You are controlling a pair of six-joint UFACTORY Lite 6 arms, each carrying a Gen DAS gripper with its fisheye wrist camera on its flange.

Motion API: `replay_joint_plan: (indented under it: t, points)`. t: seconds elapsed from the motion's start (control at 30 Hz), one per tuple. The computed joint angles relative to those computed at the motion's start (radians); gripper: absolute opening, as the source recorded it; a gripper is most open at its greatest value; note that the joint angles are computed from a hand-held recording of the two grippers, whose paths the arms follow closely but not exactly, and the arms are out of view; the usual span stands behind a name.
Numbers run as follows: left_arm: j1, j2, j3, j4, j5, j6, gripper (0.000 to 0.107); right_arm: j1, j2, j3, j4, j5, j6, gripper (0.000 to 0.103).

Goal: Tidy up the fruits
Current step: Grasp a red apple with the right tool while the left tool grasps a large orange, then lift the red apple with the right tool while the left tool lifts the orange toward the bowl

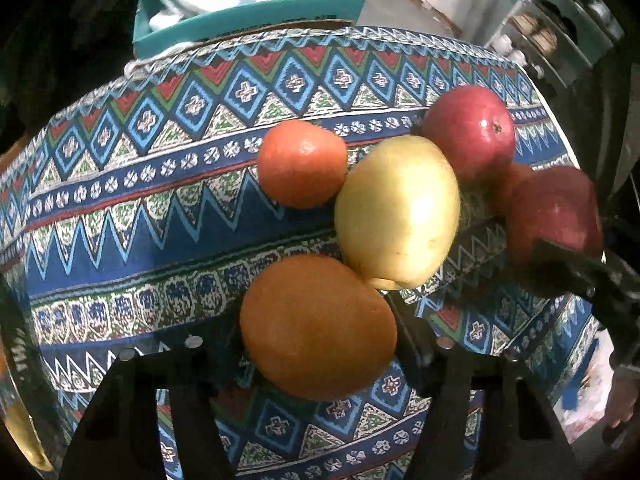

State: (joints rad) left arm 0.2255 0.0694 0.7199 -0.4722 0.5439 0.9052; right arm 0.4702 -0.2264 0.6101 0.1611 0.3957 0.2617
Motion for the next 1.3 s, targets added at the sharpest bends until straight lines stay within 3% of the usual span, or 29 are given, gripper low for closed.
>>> replay_joint_plan:
  t: [0.13, 0.3, 1.3]
  points:
    - [-0.03, -0.033, -0.031, 0.0, -0.032, 0.011, 0.065, 0.019, 0.026, 0.021, -0.008, -0.014, 0.016, 0.072]
    - [-0.022, -0.059, -0.049, 0.012, -0.001, 0.013, 0.065, 0.038, 0.033, 0.045, -0.017, -0.021, 0.03, 0.072]
    - [0.385, -0.313, 0.14, -0.089, 0.494, 0.263, 0.065, 0.218, -0.086, 0.209, -0.225, 0.07, 0.294, 0.072]
